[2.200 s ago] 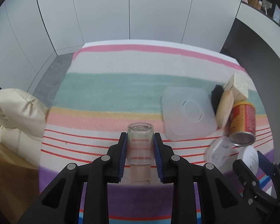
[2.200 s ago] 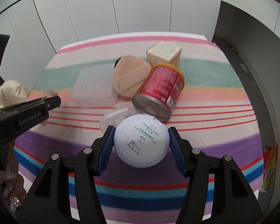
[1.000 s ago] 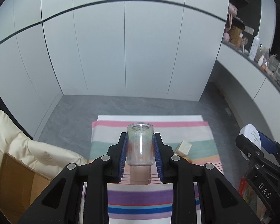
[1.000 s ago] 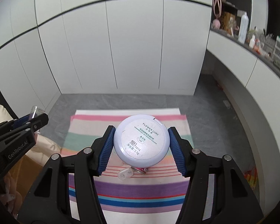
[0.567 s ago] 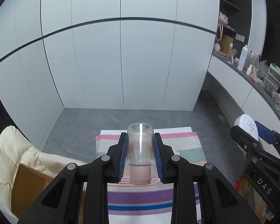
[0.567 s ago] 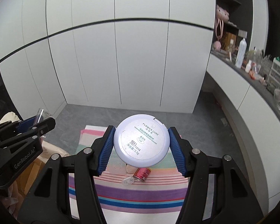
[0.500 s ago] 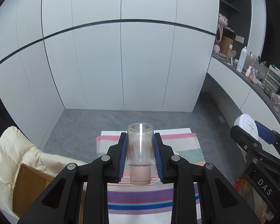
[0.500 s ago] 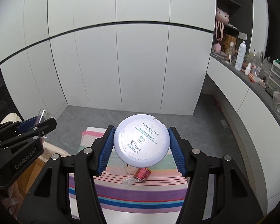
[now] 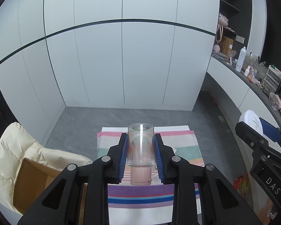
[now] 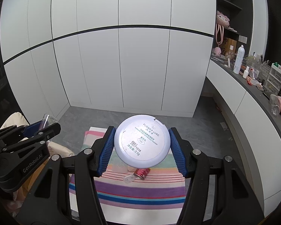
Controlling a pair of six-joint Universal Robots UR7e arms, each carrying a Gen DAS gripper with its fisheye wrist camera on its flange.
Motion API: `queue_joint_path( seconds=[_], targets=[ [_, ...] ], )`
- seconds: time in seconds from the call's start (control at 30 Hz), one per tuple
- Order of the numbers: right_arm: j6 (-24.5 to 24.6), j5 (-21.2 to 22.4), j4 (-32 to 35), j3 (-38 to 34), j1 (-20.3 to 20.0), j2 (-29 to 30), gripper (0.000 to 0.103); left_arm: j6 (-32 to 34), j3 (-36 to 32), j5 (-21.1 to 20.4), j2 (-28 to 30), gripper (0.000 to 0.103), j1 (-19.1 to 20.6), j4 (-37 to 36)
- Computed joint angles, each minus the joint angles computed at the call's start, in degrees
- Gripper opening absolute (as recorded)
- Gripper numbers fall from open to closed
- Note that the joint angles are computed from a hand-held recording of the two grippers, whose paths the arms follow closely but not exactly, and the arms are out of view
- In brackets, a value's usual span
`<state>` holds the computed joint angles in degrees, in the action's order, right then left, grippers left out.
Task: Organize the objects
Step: 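Lift the pink bottle with the left tool while the right tool lifts the white jar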
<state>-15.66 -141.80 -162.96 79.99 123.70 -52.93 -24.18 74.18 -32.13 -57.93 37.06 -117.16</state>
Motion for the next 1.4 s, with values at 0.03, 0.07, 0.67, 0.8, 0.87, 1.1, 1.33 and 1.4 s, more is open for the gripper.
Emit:
queue_joint_path(
  seconds=[0.03, 0.07, 0.67, 0.8, 0.87, 1.1, 1.33, 1.4],
  targets=[
    [0.33, 0.09, 0.24, 0.26, 0.04, -0.23, 0.060, -0.28, 0.20, 0.24, -0.12, 0.028, -0.10, 0.19],
    [0.50, 0.20, 0.39, 0.54, 0.01, -0.49, 0.060, -0.61, 0.54, 0.61, -0.40, 0.028, -0.26, 0.48],
    [2.25, 1.00, -1.72, 15.50, 1.88, -9.44, 0.060, -12.10, 17.91, 6.66, -12.84, 0.028, -6.47, 5.65],
    [3.09, 0.31, -2.28, 19.78, 2.60, -11.58, 0.060, -14.95, 21.22, 5.57, -15.40, 0.028, -7.95, 7.03],
    [4.21, 0.79, -1.76, 21.42, 2.63, -12.60, 0.060, -16.69, 22.13, 5.28, -16.10, 0.028, -8.47, 8.02],
    [9.14, 2.26, -0.26, 28.51, 3.09, -17.50, 0.060, -22.29, 26.26, 2.79, -19.82, 0.028, -10.39, 12.41],
    [13.58, 3.45, 2.55, 35.16, 3.96, -22.06, 0.060, -29.11, 29.98, 1.13, -22.98, 0.028, -12.79, 20.88],
    [13.95, 3.70, 3.18, 36.72, 3.97, -23.02, 0.060, -30.19, 30.97, 0.38, -23.63, 0.028, -13.37, 22.04]
  ],
)
